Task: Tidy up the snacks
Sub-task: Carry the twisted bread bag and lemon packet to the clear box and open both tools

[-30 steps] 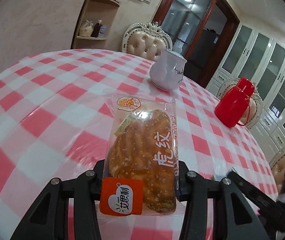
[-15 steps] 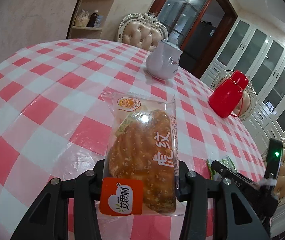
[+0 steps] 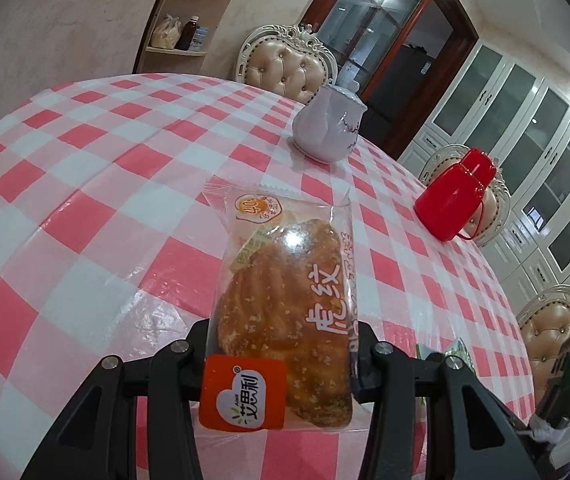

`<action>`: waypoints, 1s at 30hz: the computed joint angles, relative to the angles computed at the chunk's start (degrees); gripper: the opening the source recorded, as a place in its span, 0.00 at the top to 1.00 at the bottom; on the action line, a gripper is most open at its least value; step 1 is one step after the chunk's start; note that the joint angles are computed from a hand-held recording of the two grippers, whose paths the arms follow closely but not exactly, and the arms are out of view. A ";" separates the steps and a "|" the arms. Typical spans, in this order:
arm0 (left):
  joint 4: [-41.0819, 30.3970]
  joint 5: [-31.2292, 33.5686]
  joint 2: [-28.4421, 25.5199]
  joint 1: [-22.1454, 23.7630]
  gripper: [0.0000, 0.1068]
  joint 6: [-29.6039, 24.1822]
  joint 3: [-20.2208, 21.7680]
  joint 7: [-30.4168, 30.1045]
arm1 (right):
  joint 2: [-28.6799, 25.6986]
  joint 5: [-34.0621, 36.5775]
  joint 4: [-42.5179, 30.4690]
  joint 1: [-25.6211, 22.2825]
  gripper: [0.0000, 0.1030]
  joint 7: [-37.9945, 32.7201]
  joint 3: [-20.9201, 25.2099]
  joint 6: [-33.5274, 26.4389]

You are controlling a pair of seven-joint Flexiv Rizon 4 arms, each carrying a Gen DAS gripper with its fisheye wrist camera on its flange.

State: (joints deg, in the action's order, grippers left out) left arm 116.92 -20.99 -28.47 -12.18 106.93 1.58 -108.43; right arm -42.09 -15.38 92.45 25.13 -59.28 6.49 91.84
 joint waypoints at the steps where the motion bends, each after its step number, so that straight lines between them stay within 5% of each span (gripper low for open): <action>1: -0.06 -0.25 -0.07 -0.59 0.55 -0.13 0.62 0.08 | 0.29 0.22 0.46 -0.23 0.60 -0.02 0.52 0.12; 9: 2.21 -3.53 1.20 -7.14 0.55 1.89 6.42 1.57 | 3.73 0.13 5.83 3.13 0.60 0.70 -1.53 1.84; 13: 5.53 -7.17 2.74 -11.36 0.55 4.22 9.12 4.34 | 5.96 -1.17 9.19 7.80 0.60 1.08 -6.48 3.07; 23: 16.74 -17.98 8.14 -13.99 0.55 12.80 7.66 9.63 | 9.23 -3.52 15.58 21.75 0.60 -0.46 -19.94 6.71; 30: 23.94 -22.92 12.54 -13.45 0.55 19.04 4.27 11.87 | 9.91 -3.15 17.18 25.79 0.60 -5.24 -20.47 8.00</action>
State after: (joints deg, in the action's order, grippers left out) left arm 140.86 -43.91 -15.93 -25.63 125.97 5.85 -96.55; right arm -32.18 -18.53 109.63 50.92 -64.53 -13.98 99.84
